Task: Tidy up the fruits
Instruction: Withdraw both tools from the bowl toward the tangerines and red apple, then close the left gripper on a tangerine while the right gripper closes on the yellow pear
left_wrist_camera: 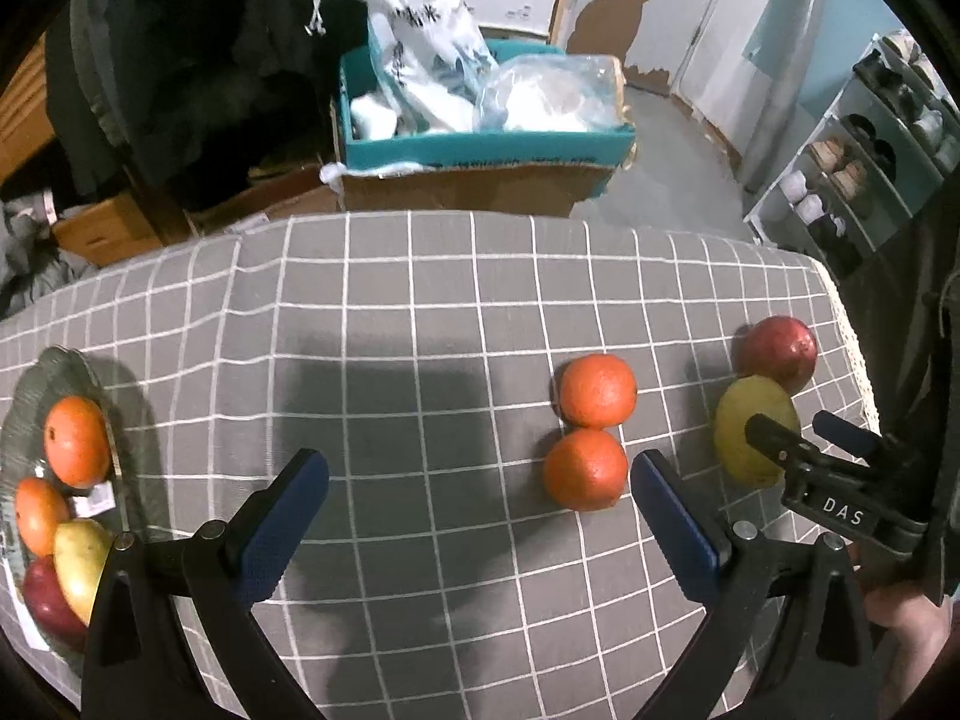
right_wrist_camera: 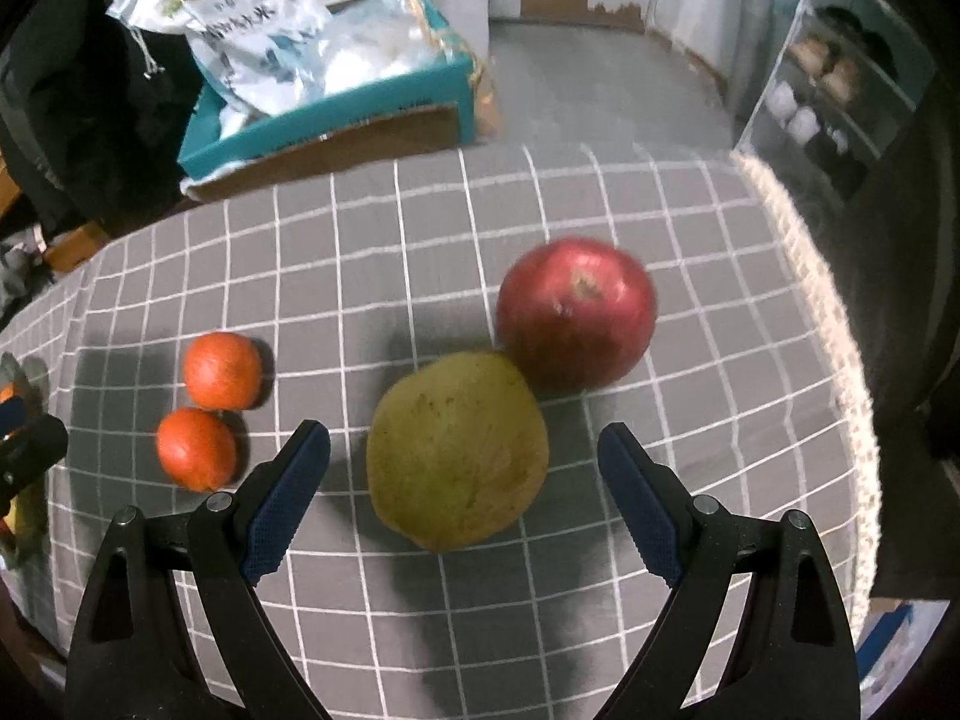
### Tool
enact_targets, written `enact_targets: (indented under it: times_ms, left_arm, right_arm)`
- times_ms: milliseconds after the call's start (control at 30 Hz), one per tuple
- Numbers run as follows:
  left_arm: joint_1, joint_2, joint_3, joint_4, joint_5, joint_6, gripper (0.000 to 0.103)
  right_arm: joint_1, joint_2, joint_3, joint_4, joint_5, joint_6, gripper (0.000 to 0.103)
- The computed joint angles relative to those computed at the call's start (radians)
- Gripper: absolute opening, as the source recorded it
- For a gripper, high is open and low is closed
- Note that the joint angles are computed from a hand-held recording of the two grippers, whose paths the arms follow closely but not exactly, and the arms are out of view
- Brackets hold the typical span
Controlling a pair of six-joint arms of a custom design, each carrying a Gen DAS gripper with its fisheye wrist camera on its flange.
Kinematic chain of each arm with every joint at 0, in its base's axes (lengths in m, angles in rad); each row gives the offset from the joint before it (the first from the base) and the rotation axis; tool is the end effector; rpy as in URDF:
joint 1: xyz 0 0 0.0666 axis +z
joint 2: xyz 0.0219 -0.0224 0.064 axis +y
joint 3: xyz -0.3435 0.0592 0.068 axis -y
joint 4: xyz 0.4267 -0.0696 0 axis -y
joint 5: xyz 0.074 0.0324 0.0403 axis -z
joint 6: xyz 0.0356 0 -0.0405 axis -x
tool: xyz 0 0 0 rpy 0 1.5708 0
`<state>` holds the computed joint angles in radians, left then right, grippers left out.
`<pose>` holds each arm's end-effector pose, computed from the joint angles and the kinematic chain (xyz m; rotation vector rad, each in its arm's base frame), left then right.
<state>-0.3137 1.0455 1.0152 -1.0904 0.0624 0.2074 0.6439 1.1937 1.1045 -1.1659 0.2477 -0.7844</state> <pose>0.3630 -0.1205 0.3503 0.1634 2.7075 -0.2418 0.3391 0.2431 0.3338 0.2467 2.7322 0.0279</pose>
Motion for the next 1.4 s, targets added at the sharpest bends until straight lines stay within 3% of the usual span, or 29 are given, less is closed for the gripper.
enact_targets:
  times_ms: [300,500,967,1133,1267,1333,1400]
  left_arm:
    - [0.003,0.049,-0.002,0.011,0.034,0.021,0.102]
    - [-0.001,0.076,0.002,0.020,0.059,0.033,0.102]
    - [-0.052,0.123,-0.003,0.041,0.079,0.032,0.099]
    - [-0.076,0.153,0.005,0.028,0.081,0.021,0.075]
    - [-0.091,0.155,-0.001,0.027,0.080,0.017,0.063]
    - [-0.091,0.146,-0.007,0.035,0.087,0.014,0.050]
    - [-0.087,0.142,-0.009,0.037,0.106,0.014,0.046]
  right_arm:
    - [-0.024,0.028,-0.017,0.021,-0.044,0.013,0.089]
    - [-0.029,0.046,-0.024,0.034,-0.083,0.028,0.073]
    - [-0.019,-0.034,-0.071,0.023,-0.026,-0.022,0.072]
    - [-0.012,-0.043,-0.070,0.008,-0.004,-0.030,0.072]
    - [-0.010,-0.042,-0.071,0.010,-0.007,-0.028,0.072]
    - [-0.005,-0.036,-0.066,0.004,-0.006,-0.022,0.072]
    - [0.002,-0.030,-0.061,0.002,-0.001,-0.014,0.072]
